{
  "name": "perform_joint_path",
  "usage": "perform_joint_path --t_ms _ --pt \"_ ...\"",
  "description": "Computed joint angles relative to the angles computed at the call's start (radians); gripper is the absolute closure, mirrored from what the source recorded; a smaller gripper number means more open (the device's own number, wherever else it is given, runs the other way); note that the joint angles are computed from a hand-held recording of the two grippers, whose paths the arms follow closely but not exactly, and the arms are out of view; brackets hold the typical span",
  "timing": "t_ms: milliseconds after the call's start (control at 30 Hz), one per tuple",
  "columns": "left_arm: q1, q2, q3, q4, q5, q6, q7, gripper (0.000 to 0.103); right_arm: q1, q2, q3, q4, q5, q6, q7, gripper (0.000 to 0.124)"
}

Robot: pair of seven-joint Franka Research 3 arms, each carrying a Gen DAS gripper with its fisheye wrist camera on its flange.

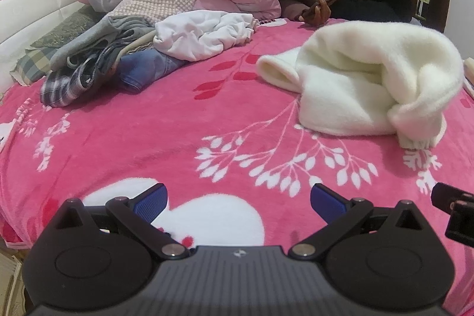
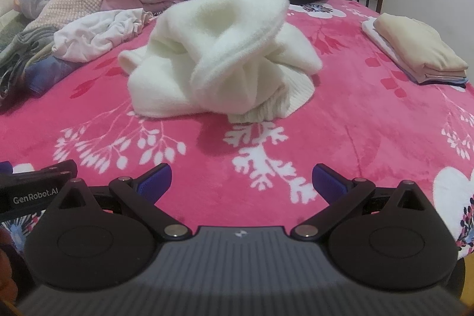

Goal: Fold clothes

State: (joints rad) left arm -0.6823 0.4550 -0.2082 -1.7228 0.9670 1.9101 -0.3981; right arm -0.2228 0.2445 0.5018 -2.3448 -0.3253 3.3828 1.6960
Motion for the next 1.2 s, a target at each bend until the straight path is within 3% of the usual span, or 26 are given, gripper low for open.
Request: perform_joint_path --t_ms 233,433,633,833,1033,1200 --pt "-0.005 -0.007 -0.002 -0.002 0.004 -0.013 -0.006 0.0 -0.066 -0.003 0.057 0.0 -0.054 0.008 0.05 0.022" --pt "-0.001 -0.019 0.0 -0.032 0.038 0.031 -0.045 0.0 -0.071 0.007 0.049 0.0 -0.097 0.013 0.082 0.022" --pt "-0.007 -0.01 0.018 -0.05 0.165 0.09 -0.1 0.0 -0.182 0.085 0.124 0.021 -0.199 0.046 0.098 0.022" --pt "0.0 0.029 0.041 -0.018 0.253 0.149 -0.129 0.0 -0.103 0.16 0.004 0.073 -0.238 0.15 0.086 0.022" --pt "0.044 0.032 0.073 -0.043 0.354 0.346 -0.232 0.0 -0.103 0.277 -0.051 0.167 -0.329 0.304 0.165 0.022" --pt "0.044 0.056 0.103 -0.025 0.546 0.441 -0.33 0.0 -0.1 0.373 -0.09 0.276 -0.411 0.355 0.249 0.022"
